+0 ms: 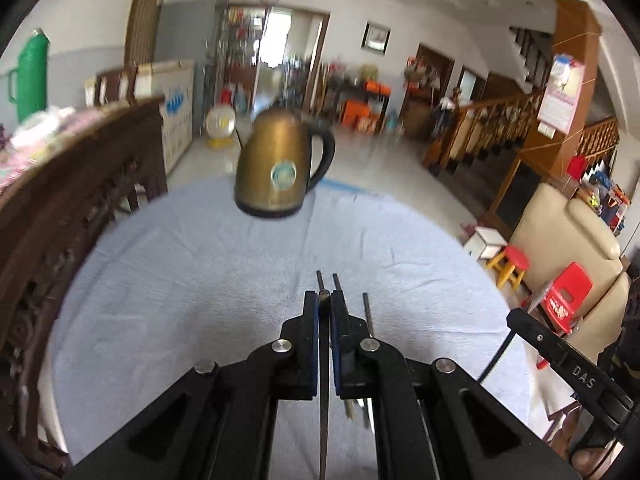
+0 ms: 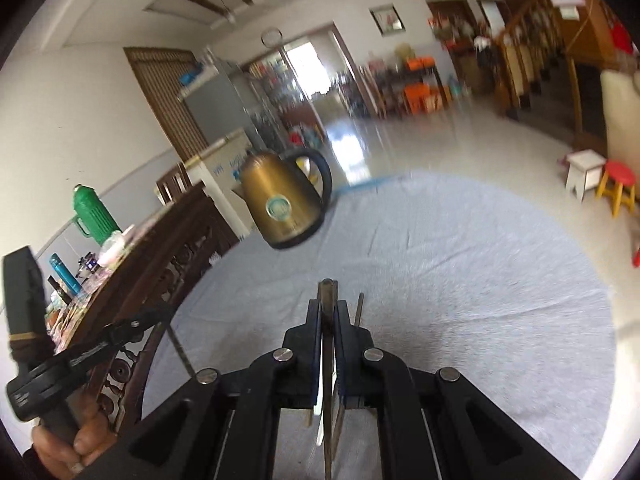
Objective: Organize utensils
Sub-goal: 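Lift both held chopsticks and carry them above the mesh holder cup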
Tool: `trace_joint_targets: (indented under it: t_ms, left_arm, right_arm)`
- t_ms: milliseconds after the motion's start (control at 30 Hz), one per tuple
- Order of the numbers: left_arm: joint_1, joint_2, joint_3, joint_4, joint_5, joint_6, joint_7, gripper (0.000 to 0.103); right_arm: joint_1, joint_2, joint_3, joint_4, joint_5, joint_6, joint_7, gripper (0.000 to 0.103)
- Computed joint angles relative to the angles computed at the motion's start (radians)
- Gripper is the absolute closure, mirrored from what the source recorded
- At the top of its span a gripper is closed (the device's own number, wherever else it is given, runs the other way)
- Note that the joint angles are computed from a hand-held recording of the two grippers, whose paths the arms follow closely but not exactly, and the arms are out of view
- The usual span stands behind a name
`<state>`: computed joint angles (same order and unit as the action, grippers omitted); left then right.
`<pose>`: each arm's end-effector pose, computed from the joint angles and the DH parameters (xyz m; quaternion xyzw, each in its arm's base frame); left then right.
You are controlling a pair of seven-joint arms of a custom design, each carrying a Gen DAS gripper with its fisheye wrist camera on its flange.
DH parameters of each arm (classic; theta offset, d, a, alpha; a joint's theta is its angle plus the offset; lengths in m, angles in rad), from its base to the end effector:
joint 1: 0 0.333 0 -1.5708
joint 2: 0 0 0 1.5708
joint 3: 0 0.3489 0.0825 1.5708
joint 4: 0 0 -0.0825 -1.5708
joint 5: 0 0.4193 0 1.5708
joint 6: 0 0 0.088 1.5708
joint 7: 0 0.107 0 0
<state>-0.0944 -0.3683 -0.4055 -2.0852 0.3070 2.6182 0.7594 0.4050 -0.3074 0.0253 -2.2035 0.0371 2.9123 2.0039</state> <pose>0.4416 -0.2929 0.6913 -0.6532 0.6074 -0.3800 0.2450 0.4856 0.2224 0.6531 -0.6081 0.6273 -0.1602 0.4594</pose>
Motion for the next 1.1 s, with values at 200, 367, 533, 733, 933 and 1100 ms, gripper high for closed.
trace_joint_targets:
  t_ms: [200,367,533,733,933,1100]
  left_arm:
    - [0.04,-0.16,-0.064,-0.082,0.057,0.028,-0.09,0.097]
    - [0.071,-0.242,-0.094,-0.103,0.022,0.055,-0.105,0.097]
    - [0.14,-0.334,-0.141,-0.113,0.014,0.087,-0.132,0.097]
    - [0.165,-0.404,-0.15,-0.123,-0.046,0.14,-0.108,0.097]
    - [0.142,-0.411,-0.151,-0.137,-0.124,0.144,-0.049,0.097]
    - [0.127,-0.382,-0.161,-0.134,-0.158,0.071,-0.023,0.097]
  right_arm:
    - [-0.175,-0.169,0.174,-0.11,-0.243,0.06,0.225,0.096]
    - [-0.237,-0.271,0.225,-0.153,-0.345,0.1,0.344,0.096]
    - [-0.319,-0.365,0.286,-0.181,-0.419,0.146,0.434,0.096]
    - [-0.274,-0.441,0.248,-0.204,-0.424,0.2,0.453,0.096]
    - [-0.085,-0.45,0.13,-0.188,-0.364,0.086,0.353,0.096]
    - [0.005,-0.439,0.089,-0.172,-0.303,-0.061,0.257,0.096]
